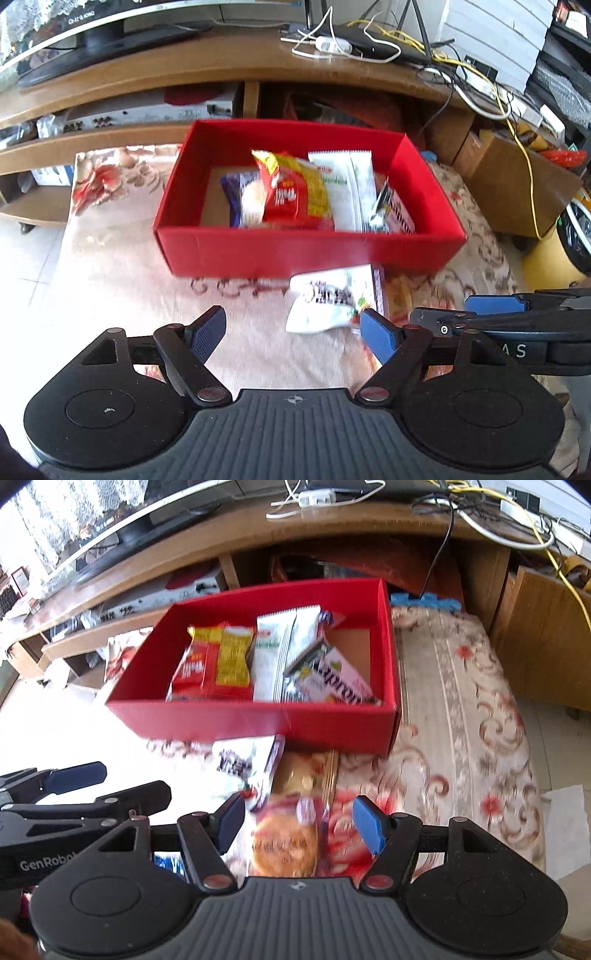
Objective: Organize snacks
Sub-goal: 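Move both grippers back toward the remaining snacks on the bedspread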
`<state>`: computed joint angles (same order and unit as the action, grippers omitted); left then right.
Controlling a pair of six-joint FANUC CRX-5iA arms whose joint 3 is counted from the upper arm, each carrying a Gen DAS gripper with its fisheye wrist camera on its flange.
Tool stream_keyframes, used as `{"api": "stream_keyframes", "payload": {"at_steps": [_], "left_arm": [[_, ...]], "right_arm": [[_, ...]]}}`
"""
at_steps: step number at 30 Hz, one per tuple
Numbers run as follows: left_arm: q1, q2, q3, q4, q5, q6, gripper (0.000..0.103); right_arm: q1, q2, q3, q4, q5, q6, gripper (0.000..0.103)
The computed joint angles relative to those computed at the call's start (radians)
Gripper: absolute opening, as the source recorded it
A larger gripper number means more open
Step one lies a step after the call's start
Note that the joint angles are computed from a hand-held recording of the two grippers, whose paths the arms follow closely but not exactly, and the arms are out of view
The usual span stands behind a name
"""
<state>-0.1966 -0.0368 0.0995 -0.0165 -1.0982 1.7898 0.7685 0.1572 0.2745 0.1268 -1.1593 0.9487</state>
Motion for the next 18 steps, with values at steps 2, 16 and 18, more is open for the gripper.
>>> {"api": "stream_keyframes", "payload": {"at_steps": [2, 16, 18], "left_arm": [[-0.002, -0.007, -0.011, -0.001, -0.008, 0.000, 0.084], [0.006, -0.015, -0.044, 0.011, -0.057, -0.012, 0.084], [0.009, -0.011, -0.042, 0.010, -0.061, -0.011, 0.084]], "right_arm": [[0.005, -0.002, -0.006, -0.004, -0.010, 0.001, 0.063], [0.001, 0.027, 0.009, -0.075, -0.064, 0.031, 0.063], [-0.001, 0.040, 0.020, -0.083, -0.071, 0.036, 0.063]]}}
